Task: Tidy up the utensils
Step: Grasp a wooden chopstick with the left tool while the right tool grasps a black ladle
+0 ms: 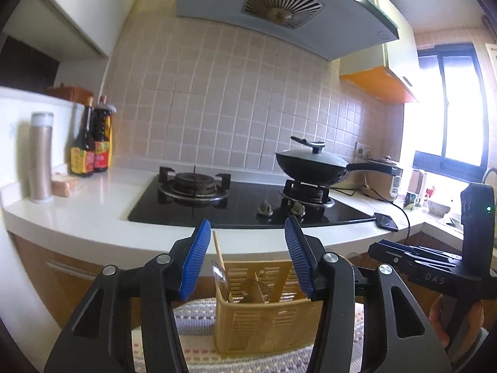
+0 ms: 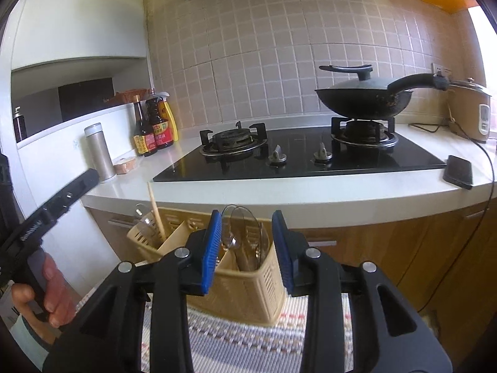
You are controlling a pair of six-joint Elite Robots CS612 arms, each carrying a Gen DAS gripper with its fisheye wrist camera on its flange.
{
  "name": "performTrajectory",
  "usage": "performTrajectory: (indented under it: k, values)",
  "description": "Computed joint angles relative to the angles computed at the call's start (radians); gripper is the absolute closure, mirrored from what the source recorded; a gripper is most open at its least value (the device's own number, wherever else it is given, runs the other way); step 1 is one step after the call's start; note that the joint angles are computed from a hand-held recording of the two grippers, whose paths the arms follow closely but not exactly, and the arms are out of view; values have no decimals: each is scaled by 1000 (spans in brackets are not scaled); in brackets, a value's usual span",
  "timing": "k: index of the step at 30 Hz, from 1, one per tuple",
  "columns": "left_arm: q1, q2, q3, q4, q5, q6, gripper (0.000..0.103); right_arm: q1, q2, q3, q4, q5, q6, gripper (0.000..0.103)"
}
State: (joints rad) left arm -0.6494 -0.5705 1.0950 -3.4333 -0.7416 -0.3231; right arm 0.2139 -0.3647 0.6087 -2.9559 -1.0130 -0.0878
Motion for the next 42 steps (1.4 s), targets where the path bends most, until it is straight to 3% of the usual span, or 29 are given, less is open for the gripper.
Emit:
performTrajectory:
  k: [3, 11, 16, 21, 24, 28, 32, 36, 38, 42]
  values:
    - [-26, -32, 37, 14, 60, 21, 55, -4, -55, 98, -24, -4, -11, 72]
    - [-82, -130, 182, -39, 71, 1, 55, -18, -196, 365, -108, -16, -29, 72]
    - [-104, -189, 280, 32, 41, -103, 55, -21, -263, 494, -105, -39, -60, 72]
    - [-99, -253, 391, 198, -122, -325, 54, -13, -314, 584, 8, -88, -123, 72]
    - [-71, -280, 444, 325, -335, -483, 54, -10, -335, 613, 139, -89, -170, 72]
    - [-52, -275, 447, 508, -478, -583, 56, 3, -339, 613, 322, -114, -231, 72]
    - [-34, -244, 434, 572, -632, -634, 56, 16, -331, 599, 474, -155, -268, 72]
    - [-33, -222, 405, 644, -683, -629, 56, 25, -330, 601, 571, -179, -310, 72]
    - [-43, -219, 385, 704, -653, -602, 56, 30, -333, 608, 582, -200, -325, 72]
    - [-47, -218, 361, 782, -649, -575, 67, 34, -341, 627, 581, -214, -346, 72]
